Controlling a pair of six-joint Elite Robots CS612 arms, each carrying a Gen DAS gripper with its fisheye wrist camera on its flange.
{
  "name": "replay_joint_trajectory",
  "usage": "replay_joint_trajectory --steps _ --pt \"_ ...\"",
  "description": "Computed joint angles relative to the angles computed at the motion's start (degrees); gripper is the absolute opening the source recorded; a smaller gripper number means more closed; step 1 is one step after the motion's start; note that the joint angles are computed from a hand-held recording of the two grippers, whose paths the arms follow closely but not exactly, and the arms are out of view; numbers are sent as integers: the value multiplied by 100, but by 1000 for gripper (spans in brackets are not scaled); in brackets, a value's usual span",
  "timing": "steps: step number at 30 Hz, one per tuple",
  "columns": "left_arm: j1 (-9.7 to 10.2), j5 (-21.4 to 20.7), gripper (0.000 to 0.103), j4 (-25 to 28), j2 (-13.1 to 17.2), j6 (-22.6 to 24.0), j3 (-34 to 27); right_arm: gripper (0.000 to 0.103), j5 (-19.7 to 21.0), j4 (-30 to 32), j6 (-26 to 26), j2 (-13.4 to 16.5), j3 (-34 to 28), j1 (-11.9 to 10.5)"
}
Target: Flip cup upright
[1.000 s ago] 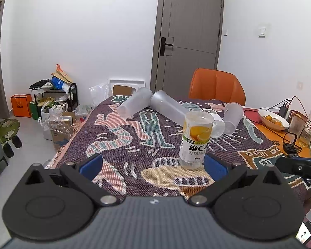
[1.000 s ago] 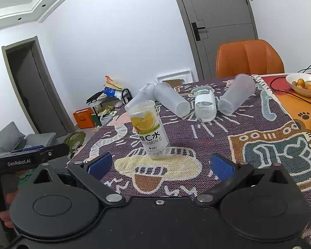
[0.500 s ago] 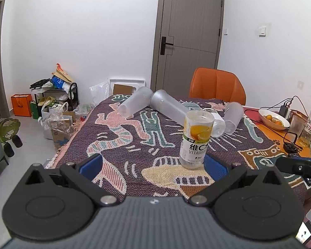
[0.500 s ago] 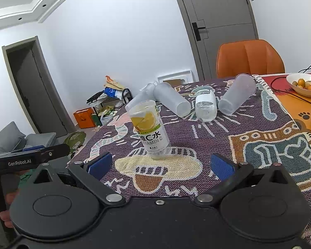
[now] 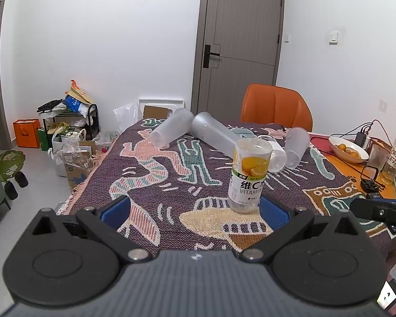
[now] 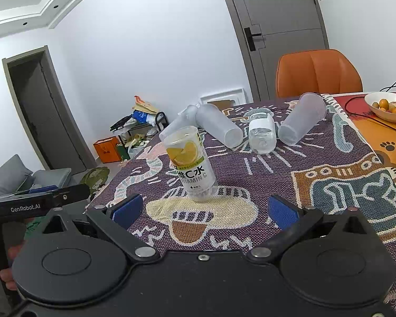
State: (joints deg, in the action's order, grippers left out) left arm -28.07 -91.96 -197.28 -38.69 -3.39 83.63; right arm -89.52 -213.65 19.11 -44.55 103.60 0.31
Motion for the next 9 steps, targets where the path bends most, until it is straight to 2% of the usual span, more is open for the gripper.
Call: replay_joint_trajectory --steps 9 --pt "-8 -14 103 -8 -4 59 2 103 12 2 -2 9 5 8"
